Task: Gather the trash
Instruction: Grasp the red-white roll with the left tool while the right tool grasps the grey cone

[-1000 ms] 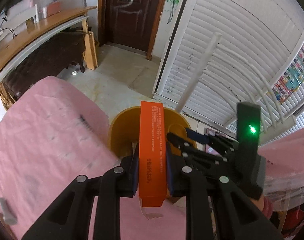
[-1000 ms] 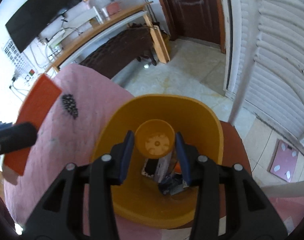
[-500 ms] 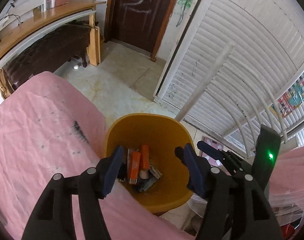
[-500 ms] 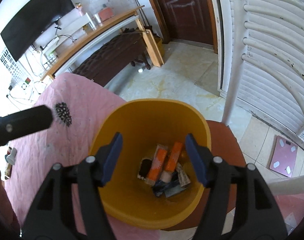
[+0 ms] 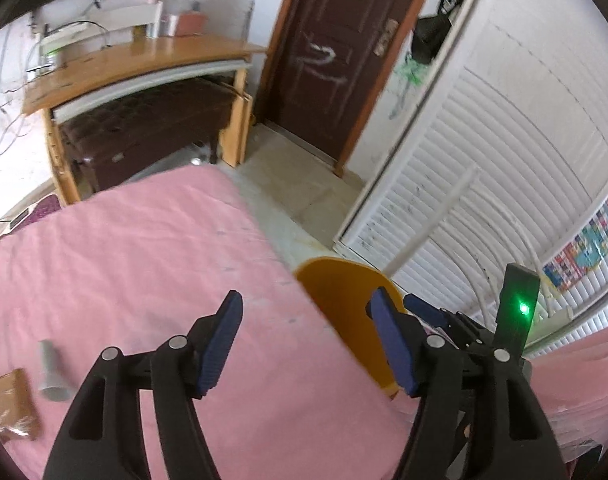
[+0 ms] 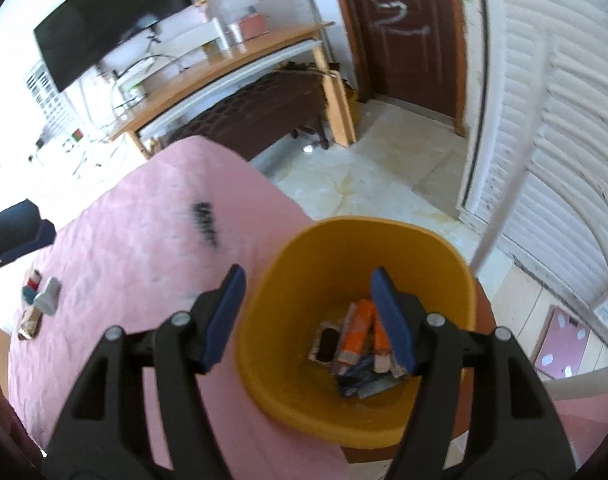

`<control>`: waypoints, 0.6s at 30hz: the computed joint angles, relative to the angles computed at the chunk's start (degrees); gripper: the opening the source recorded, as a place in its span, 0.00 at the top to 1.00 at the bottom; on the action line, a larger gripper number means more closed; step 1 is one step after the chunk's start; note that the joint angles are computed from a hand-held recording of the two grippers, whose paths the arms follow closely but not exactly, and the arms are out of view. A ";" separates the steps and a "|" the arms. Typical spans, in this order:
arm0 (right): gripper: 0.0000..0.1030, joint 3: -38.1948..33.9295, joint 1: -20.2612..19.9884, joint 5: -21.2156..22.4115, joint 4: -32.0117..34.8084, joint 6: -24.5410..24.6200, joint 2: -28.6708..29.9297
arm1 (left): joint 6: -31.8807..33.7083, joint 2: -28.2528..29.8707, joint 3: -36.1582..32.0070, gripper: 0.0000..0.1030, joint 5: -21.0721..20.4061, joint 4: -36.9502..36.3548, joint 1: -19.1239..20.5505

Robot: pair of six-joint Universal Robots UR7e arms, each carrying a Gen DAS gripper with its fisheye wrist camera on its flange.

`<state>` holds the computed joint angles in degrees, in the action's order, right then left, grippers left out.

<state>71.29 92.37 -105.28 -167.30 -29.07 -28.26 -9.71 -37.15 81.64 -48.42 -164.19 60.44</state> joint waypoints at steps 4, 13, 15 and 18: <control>0.39 -0.27 1.96 -0.47 0.88 -0.97 0.96 | 0.58 -4.27 4.65 0.36 2.65 -2.73 -0.08; 0.39 -0.26 6.94 -0.50 2.48 -1.70 2.84 | 1.25 -12.71 12.11 0.36 6.83 -5.43 1.25; 0.39 -0.63 8.05 -0.59 3.19 -1.89 3.59 | 1.69 -13.90 13.23 0.35 7.90 -5.74 1.73; 0.39 -1.61 9.84 -1.03 4.33 -2.20 5.17 | 2.64 -16.70 15.73 0.34 10.49 -6.17 2.87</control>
